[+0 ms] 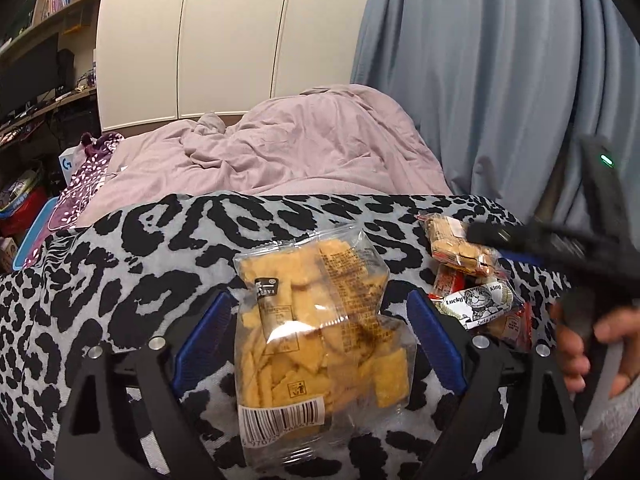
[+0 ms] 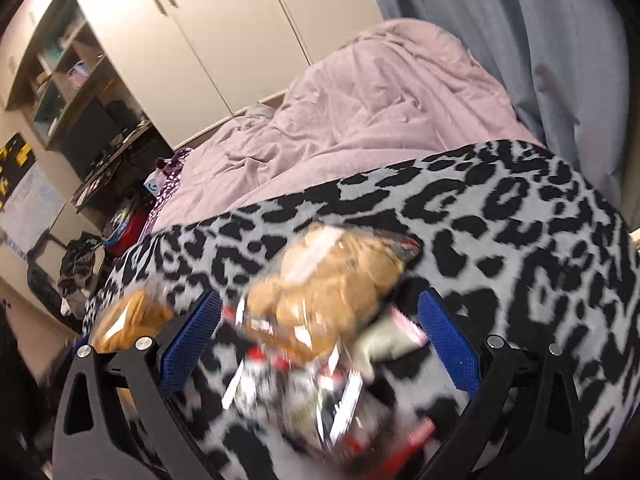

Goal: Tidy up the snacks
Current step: 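Close the right gripper on the clear bag of round cookies, then carry the cookie bag into the basket and open the right gripper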

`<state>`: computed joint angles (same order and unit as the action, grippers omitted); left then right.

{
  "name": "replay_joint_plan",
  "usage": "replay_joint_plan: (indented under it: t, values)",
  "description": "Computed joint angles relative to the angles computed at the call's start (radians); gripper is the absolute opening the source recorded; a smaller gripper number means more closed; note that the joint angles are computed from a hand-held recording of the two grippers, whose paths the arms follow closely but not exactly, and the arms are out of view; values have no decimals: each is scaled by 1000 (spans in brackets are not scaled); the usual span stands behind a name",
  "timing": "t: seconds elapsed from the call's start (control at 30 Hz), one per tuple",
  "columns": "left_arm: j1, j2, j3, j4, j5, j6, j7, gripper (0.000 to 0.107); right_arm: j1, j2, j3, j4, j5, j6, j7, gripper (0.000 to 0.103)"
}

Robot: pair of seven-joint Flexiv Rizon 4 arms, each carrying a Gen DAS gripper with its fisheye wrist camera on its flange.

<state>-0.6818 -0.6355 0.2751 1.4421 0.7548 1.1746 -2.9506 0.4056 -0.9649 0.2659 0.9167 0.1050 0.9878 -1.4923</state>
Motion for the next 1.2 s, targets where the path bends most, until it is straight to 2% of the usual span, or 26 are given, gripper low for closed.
replay_joint_plan:
  t: [0.1,0.3,0.5,0.63,0.77,0.9,1.2]
  values:
    - [3,-2,-2,1,-2,4,1,92,29,-68,-21,-134,-31,-101,35,100]
    - [19,-19,-15,-12,-32,2,34,92,87,-162,-91,-300,-100,-206,59,100]
    - [35,-35,-22,-19,-77,3,58,93,112,-201,-125,-376,-139,-303,14,100]
    - [42,-50,-23,-31,-116,-10,84,93,118,-216,-137,-407,-153,-338,-11,92]
    - [38,-59,-13,-39,-133,-11,88,93,108,-205,-127,-389,-130,-316,-21,81]
    - [45,-62,-13,-29,-156,8,89,93,96,-143,-123,-266,-110,-215,-30,69]
    - [6,-54,22,-28,-136,-7,39,84,50,-62,-73,-115,-72,-81,-20,58]
